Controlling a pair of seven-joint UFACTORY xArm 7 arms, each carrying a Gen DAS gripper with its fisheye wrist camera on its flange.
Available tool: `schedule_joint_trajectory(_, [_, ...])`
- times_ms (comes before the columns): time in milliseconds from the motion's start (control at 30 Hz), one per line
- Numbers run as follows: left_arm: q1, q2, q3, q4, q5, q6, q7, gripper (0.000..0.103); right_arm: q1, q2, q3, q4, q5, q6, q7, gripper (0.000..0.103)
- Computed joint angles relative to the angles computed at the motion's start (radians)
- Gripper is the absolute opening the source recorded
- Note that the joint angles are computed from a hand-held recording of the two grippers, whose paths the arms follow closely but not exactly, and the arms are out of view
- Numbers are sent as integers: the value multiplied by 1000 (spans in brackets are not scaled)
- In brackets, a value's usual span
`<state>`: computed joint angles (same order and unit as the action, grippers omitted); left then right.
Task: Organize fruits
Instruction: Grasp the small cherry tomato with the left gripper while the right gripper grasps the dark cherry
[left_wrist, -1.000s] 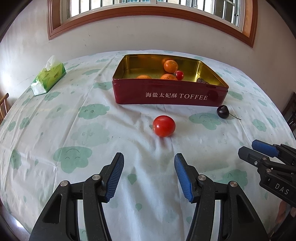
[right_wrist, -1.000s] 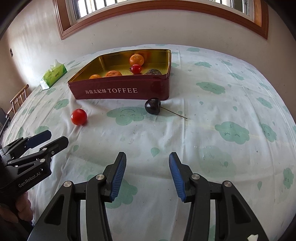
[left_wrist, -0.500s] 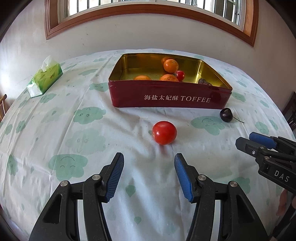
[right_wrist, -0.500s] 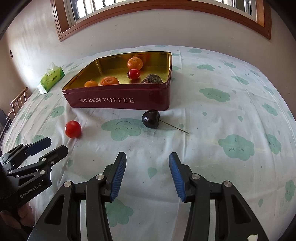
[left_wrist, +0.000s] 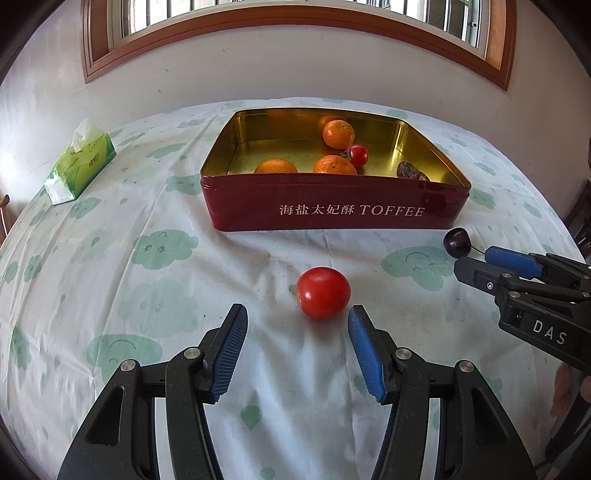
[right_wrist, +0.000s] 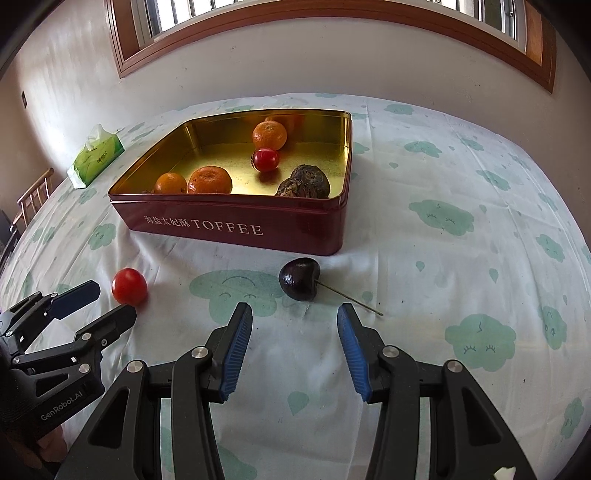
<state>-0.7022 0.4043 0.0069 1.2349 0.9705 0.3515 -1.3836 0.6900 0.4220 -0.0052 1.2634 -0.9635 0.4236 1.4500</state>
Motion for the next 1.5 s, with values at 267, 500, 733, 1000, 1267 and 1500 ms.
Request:
schedule_joint_trajectory(267, [9, 30, 0, 37, -53, -5, 55, 58, -12, 45, -2, 58, 55, 15, -77, 46])
schedule_joint_trajectory(500, [1, 56, 10, 70, -104, -2, 107, 58, -1, 65, -26, 78, 80, 15, -98, 43])
schedule_joint_trajectory(733, [-14, 71, 26, 85, -142, 1, 137, 58, 12, 74, -47, 88, 64, 22, -93, 34])
schedule_joint_trajectory(1000, [-26, 79, 37, 93, -159, 8, 151, 58, 13, 72, -48, 84, 33, 25, -72, 26])
schedule_joint_trajectory(1267, [-31, 76, 47, 88, -148, 4, 150, 54, 12, 67, -50, 76, 13, 10, -26, 25])
schedule_joint_trajectory(1500, [-35, 73, 44, 86, -136, -2, 152, 38, 9, 68, -46, 75, 8, 8, -18, 25])
